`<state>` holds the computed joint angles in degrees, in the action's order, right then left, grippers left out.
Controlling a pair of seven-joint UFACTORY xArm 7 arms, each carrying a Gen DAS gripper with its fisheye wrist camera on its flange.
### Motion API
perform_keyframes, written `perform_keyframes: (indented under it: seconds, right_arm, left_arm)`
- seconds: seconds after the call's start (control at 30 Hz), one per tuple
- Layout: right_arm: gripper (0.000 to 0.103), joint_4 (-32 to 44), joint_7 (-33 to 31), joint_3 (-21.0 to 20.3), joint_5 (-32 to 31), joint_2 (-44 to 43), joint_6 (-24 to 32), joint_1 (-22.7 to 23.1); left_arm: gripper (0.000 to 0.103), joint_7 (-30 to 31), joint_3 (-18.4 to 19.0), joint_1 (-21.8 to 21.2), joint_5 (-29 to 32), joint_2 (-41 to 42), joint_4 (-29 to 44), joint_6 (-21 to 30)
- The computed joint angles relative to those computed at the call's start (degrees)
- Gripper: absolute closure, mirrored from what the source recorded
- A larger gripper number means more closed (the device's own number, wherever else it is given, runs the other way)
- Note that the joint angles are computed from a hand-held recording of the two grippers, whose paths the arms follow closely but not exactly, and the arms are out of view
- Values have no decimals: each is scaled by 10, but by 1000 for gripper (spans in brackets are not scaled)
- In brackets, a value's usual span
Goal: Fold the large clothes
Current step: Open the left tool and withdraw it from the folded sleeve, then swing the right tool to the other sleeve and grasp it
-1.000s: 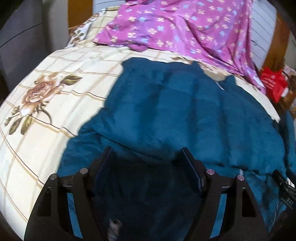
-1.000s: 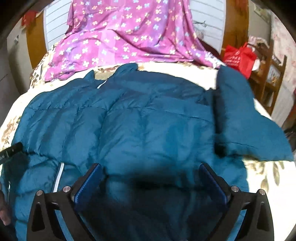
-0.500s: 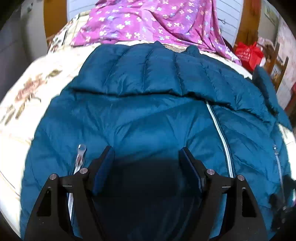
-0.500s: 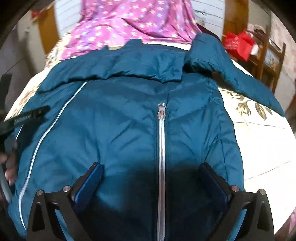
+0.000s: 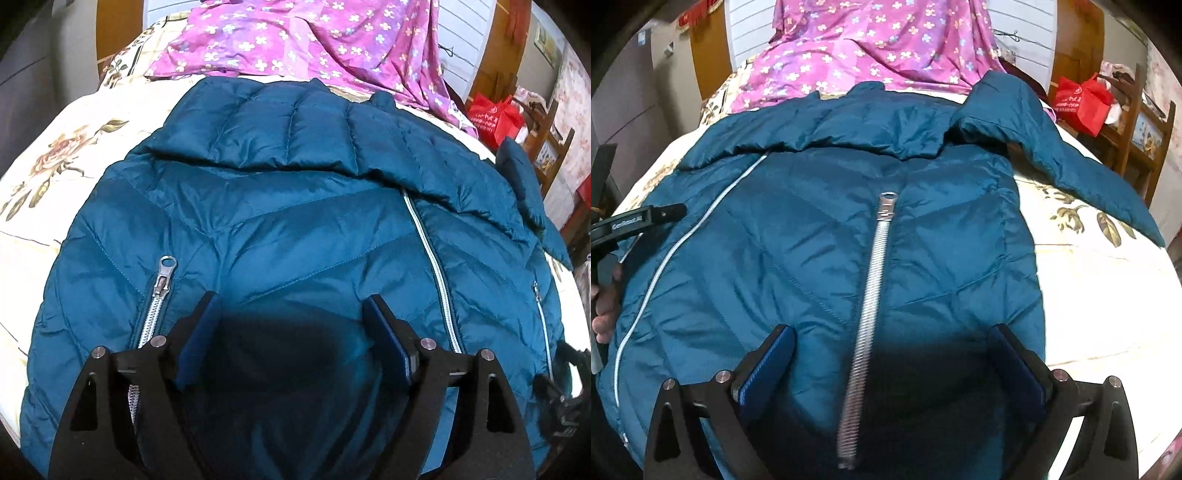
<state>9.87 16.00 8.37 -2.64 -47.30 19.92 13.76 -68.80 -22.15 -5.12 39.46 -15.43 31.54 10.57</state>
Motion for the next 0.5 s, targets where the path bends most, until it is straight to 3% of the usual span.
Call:
perform_keyframes:
  seconds: [0.07,0.23,0.3,0.37,0.43,0.5]
  right_arm:
    - [0,-1,-20,-29,11,-1,0,16]
    - [1,-13,-30,-42,32,-65,25,15]
    - [1,-18,-23,-26,25,-105,33,-34]
    - [1,-9,0,-13,-13,-134,60,-124]
    - [1,9,8,-50,-25,-117,68,-203]
    - [0,24,-10,-116,-10,-78,43,-235]
  left_arm:
    - [22,5,4,-2,-3,1,0,-1]
    - [22,5,5,-11,-22,-8,4,12]
    - [22,-1,-2,-2,-11,-8,11,1]
    - [22,-33,-31,25,31,-5,30,20]
    - [22,-60,-41,31,65,11,51,49]
    - [22,-40,-18,8,46,36,63,62]
